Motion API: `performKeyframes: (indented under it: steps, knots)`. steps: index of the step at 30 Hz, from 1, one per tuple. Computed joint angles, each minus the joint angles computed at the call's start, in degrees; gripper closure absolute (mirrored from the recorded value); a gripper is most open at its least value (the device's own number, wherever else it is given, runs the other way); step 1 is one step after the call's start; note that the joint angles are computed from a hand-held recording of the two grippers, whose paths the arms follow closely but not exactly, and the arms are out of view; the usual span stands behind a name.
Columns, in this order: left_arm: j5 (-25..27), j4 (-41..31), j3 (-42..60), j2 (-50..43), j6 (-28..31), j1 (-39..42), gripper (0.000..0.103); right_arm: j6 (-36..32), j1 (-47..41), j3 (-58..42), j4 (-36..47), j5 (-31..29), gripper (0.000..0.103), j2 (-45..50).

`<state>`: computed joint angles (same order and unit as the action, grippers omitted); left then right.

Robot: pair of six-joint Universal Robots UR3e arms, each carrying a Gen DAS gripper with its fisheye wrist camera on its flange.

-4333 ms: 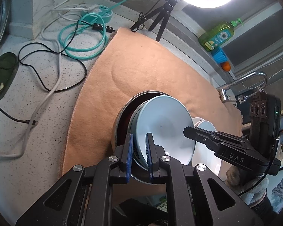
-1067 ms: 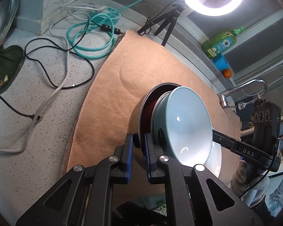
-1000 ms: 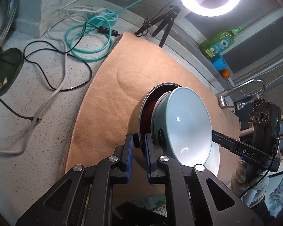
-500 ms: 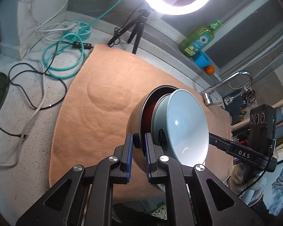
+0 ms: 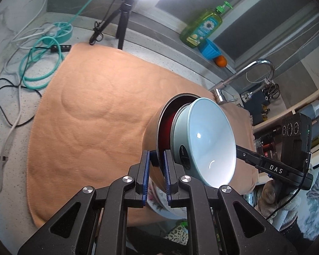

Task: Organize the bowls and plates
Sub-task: 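Lower the bowl stack onto the white floral plate stack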

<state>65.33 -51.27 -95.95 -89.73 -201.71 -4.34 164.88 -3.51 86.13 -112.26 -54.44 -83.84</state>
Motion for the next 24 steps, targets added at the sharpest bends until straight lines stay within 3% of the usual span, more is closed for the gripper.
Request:
performKeyframes:
  steps: [24]
  knots:
    - [0.2, -1.54, 7.06, -9.69, -1.66, -7.65, 0.092, -6.87, -9.77, 8.98, 3.88, -0.21, 0.094, -5.33]
